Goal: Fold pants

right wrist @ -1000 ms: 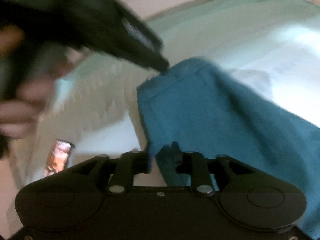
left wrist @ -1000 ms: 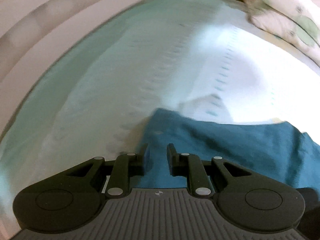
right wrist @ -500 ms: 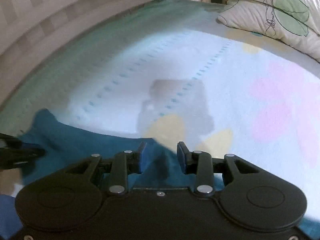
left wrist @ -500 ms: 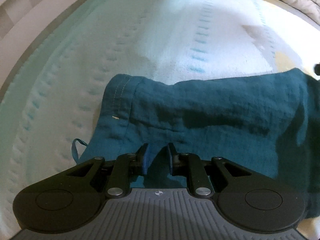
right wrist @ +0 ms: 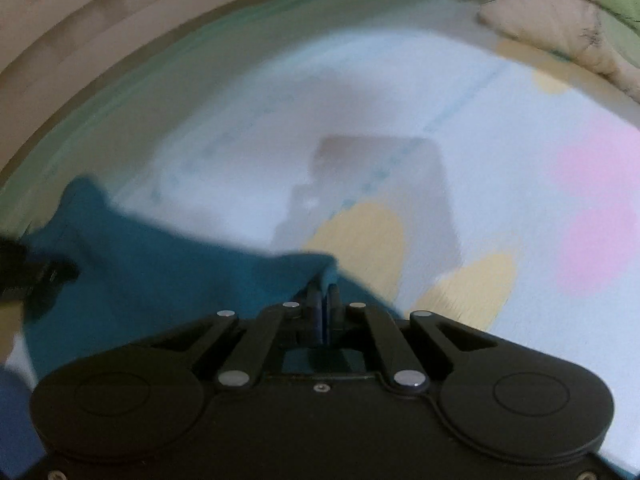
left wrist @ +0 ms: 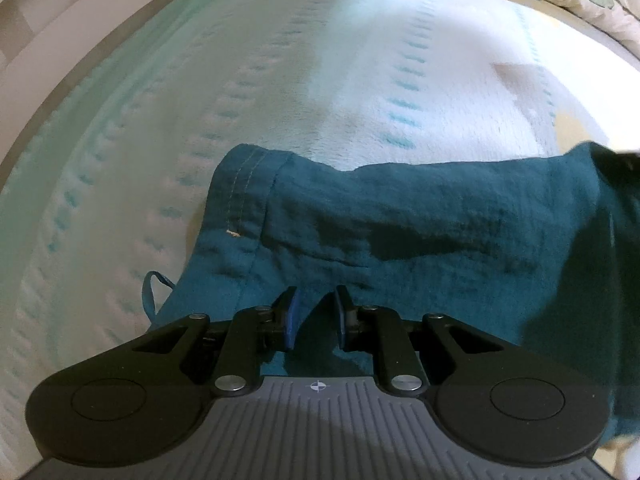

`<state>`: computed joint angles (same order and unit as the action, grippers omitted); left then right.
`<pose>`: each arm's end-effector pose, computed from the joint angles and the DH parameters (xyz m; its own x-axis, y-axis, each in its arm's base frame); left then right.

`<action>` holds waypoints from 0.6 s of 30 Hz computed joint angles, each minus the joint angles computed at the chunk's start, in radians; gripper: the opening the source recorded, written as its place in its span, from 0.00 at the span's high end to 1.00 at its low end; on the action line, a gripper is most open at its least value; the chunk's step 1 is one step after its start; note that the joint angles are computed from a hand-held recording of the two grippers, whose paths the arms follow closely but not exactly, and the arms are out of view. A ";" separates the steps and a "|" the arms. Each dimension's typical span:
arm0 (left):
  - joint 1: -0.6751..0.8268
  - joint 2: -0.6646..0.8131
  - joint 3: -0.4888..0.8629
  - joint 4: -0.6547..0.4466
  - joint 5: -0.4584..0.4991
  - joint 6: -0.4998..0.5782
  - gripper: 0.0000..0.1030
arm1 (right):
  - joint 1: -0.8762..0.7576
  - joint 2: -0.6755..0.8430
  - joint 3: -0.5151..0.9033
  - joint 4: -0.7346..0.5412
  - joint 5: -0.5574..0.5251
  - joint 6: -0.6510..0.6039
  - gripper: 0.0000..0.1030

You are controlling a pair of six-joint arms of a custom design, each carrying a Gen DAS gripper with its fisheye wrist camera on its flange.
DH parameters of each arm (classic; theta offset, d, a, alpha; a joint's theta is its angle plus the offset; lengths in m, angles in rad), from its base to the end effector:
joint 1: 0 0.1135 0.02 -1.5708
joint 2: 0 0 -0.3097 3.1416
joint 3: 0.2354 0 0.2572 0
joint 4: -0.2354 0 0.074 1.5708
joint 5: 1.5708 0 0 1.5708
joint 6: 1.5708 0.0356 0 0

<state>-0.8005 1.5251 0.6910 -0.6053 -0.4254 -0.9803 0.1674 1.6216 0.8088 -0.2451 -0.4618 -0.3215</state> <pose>0.1723 -0.1565 0.1724 -0.8961 -0.1629 -0.4128 -0.2304 0.9658 0.1190 0.2963 0.0662 0.1902 -0.6999 -0.4052 -0.5882 -0.6175 0.7571 0.2133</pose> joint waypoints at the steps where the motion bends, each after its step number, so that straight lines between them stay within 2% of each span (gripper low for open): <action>1: -0.003 0.006 0.004 -0.004 -0.003 0.000 0.82 | 0.011 0.020 0.009 0.011 0.016 0.019 0.92; 3: -0.009 0.014 0.011 -0.011 -0.009 0.002 0.82 | 0.025 0.045 0.011 0.026 0.035 0.031 0.89; 5: -0.012 0.013 0.013 -0.018 -0.013 0.002 0.82 | 0.004 0.016 -0.012 0.042 0.011 0.070 0.80; 7: -0.019 0.017 0.014 -0.018 -0.017 -0.008 0.83 | -0.051 -0.031 -0.024 0.027 -0.040 0.119 0.67; 10: -0.027 0.021 0.026 -0.032 -0.021 -0.015 0.83 | -0.184 -0.113 -0.018 -0.067 -0.129 0.117 0.67; 15: -0.086 0.011 0.129 -0.138 -0.060 -0.108 0.83 | -0.504 -0.193 0.045 -0.357 -0.217 -0.087 0.67; 18: -0.162 0.059 0.247 -0.182 -0.092 -0.119 0.83 | -0.720 -0.179 0.109 -0.522 -0.245 -0.231 0.66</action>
